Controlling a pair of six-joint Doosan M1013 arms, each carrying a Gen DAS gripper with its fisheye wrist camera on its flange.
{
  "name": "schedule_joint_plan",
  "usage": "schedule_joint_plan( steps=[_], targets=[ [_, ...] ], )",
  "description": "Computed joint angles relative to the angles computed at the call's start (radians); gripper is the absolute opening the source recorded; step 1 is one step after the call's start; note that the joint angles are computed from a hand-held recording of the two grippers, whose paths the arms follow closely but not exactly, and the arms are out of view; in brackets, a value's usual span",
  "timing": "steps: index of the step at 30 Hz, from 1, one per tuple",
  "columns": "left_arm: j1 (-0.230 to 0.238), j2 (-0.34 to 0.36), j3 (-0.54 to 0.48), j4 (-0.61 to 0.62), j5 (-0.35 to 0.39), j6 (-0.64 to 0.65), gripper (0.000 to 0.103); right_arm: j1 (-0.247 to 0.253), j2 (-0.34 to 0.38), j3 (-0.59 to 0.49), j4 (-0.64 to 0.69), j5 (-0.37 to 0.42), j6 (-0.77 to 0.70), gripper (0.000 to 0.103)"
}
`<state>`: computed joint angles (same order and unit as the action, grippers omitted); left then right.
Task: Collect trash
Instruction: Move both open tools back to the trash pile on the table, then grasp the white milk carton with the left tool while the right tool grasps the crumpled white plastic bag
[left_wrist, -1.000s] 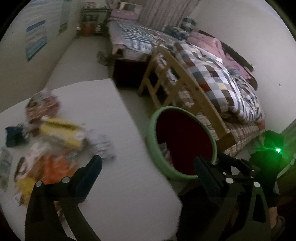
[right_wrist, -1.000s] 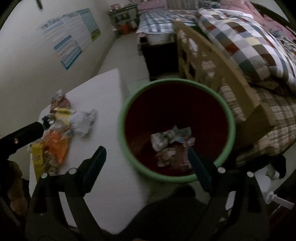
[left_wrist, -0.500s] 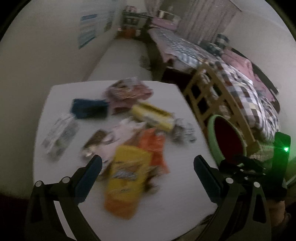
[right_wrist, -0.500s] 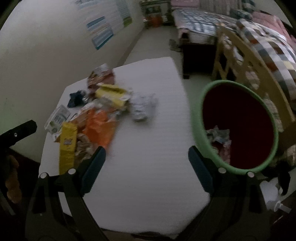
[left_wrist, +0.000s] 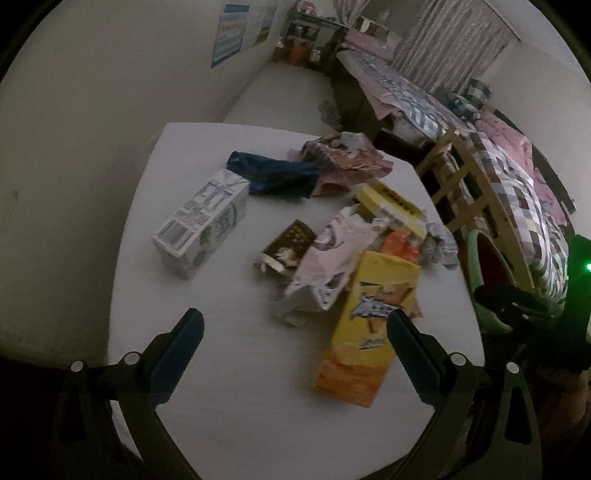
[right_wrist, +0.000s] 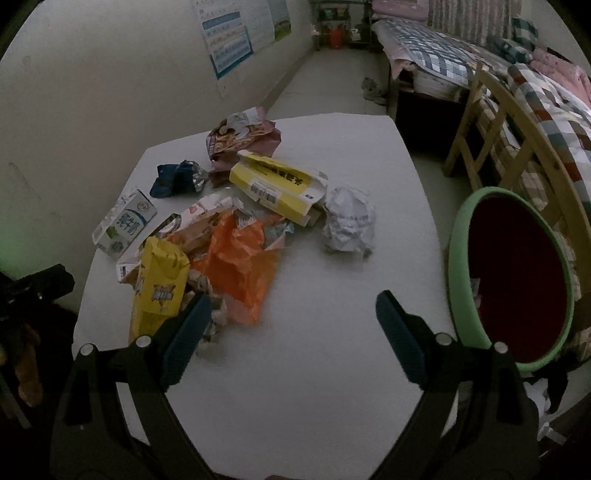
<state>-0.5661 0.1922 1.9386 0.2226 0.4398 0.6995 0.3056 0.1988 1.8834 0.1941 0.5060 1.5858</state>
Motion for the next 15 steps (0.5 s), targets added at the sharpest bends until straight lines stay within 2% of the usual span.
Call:
schedule_joint_plan(
  steps=[8, 12, 15],
  targets=[
    [0.046, 0.04, -0.016, -0.14, -0.022, 0.14, 0.094, -0.003, 0.047, -0.04, -0.04, 0.01, 0.042, 0.089],
    [0.054, 0.052, -0.035, -0.026, -0.004, 0.044, 0.094, -0.01, 0.065, -0.056, -0.046, 0.011, 0.043, 0.089],
    [0.063, 0.069, -0.066, 0.052, 0.052, 0.016, 0.094, -0.018, 0.081, -0.068, -0.046, 0.012, 0.048, 0.089]
  ],
)
